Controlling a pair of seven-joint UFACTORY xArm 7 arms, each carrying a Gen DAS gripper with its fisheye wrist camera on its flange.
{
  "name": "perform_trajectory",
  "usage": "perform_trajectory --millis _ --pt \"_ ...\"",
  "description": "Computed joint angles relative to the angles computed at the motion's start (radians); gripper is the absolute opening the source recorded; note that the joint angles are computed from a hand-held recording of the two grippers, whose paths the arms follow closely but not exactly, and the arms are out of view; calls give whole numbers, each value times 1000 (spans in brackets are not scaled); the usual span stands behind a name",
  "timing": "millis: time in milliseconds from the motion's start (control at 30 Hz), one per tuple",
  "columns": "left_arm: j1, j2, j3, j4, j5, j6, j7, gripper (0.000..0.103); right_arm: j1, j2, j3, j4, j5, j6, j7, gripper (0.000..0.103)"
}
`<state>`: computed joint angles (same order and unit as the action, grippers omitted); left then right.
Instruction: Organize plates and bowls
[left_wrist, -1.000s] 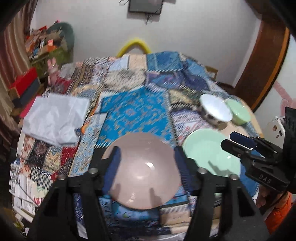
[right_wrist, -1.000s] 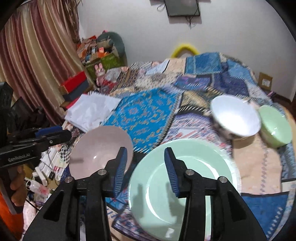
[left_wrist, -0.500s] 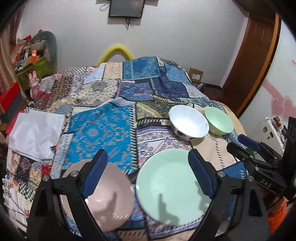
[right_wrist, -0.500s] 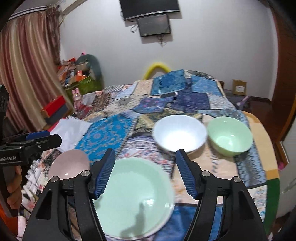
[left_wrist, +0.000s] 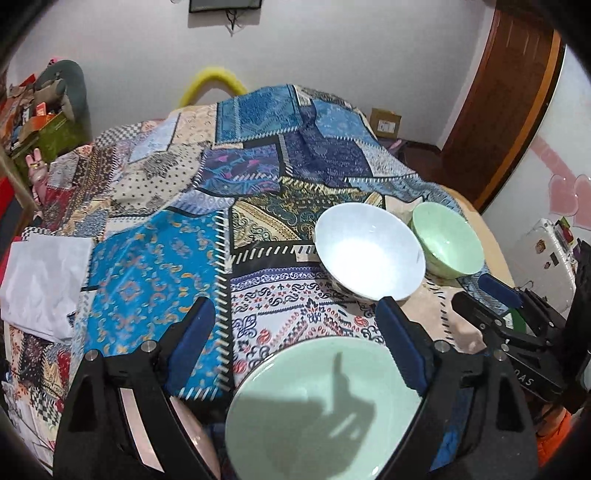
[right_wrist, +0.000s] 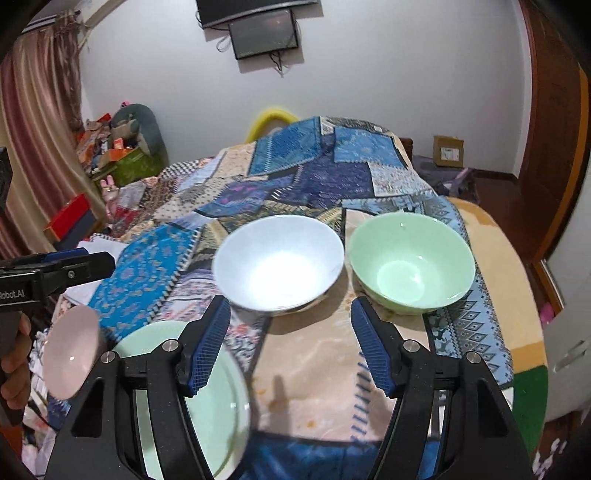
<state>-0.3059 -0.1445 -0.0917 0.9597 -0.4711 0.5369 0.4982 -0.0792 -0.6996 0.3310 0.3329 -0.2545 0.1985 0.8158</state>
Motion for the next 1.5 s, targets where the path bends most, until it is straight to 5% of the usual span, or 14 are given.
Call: perform_trajectory --millis 167,467,700,800,1000,1067,1233,1400,1500 --pt "1 101 -29 59 61 -18 -37 89 -31 122 -27 16 3 -83 -14 64" --pt "6 213 -67 128 117 -52 -61 89 11 274 -106 49 74 -160 -83 44" --pt "8 254 -83 153 150 -66 -73 89 14 331 -97 81 100 -166 -101 41" --pt "10 266 -84 162 162 -67 -85 89 -41 359 -49 101 76 -172 -70 41" --pt "20 294 -88 189 162 -60 -97 88 95 416 -192 126 140 -189 -158 33" --pt "21 307 -88 200 170 -62 -110 83 178 429 -263 137 188 -190 -229 31" --pt "13 351 -74 236 249 -47 -187 62 266 456 -311 163 264 -189 -352 30" --pt "31 395 -73 276 263 8 -232 30 400 470 -410 173 396 -198 -507 30" --pt "43 398 -84 270 241 0 -214 29 432 471 -436 181 466 -183 -568 30"
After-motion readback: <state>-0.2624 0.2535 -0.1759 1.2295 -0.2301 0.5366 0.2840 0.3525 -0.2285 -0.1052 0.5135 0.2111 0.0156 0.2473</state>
